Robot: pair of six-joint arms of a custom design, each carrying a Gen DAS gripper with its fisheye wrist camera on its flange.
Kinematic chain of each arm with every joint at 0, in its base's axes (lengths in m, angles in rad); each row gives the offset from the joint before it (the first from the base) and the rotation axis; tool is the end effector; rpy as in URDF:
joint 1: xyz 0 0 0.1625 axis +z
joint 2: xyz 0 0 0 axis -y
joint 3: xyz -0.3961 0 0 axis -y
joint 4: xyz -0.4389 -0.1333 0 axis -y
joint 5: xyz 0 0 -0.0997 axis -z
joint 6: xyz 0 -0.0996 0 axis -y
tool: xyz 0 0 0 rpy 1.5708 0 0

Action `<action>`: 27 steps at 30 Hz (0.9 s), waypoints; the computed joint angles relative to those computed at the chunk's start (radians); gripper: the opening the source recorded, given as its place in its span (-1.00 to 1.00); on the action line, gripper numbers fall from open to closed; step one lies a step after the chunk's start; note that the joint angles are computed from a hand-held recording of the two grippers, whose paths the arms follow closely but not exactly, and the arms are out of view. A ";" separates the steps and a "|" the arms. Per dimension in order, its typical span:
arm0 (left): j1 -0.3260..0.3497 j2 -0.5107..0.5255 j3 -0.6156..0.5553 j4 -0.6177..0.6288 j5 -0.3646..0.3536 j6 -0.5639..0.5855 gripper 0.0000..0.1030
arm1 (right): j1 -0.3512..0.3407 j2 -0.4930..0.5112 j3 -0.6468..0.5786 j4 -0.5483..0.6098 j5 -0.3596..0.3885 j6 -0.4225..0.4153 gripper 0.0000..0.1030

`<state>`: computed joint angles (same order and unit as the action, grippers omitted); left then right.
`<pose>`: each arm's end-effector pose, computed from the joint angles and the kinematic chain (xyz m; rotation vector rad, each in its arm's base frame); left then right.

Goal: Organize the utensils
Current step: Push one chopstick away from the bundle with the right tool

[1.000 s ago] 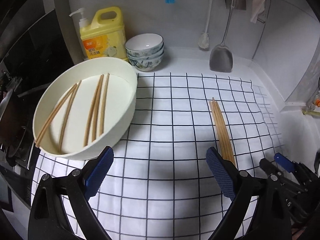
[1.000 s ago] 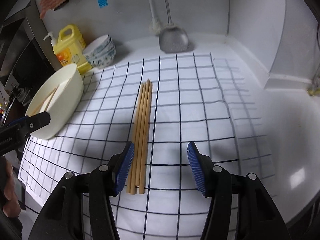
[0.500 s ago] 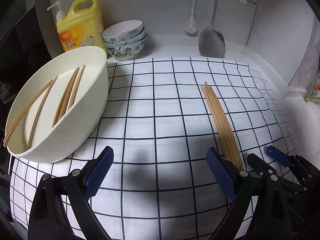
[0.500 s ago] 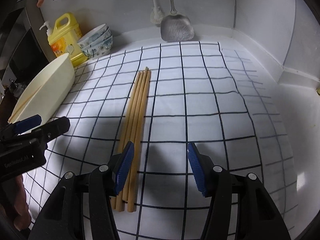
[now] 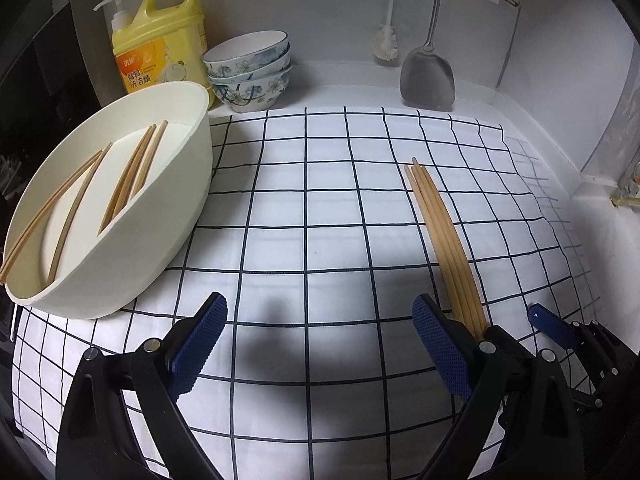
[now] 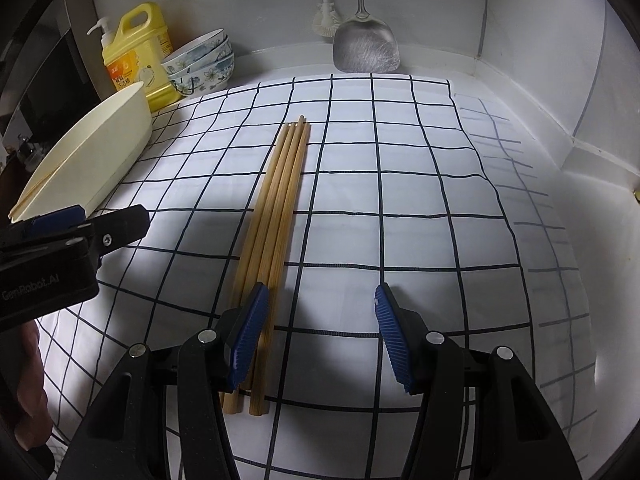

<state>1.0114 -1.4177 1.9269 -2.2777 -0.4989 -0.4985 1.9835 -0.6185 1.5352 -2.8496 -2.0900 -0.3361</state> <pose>-0.1052 -0.5839 0.3129 -0.0617 2.1714 -0.8356 0.3631 -0.6201 -0.0017 0.8314 -2.4607 0.5009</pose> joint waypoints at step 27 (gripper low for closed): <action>0.001 0.062 -0.013 -0.051 -0.054 0.066 0.79 | -0.029 0.010 -0.031 -0.032 -0.052 -0.068 0.04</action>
<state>1.0127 -1.3555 1.9138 -2.3285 -0.5527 -0.4325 1.9542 -0.6090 1.5042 -2.8820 -2.1422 -0.4038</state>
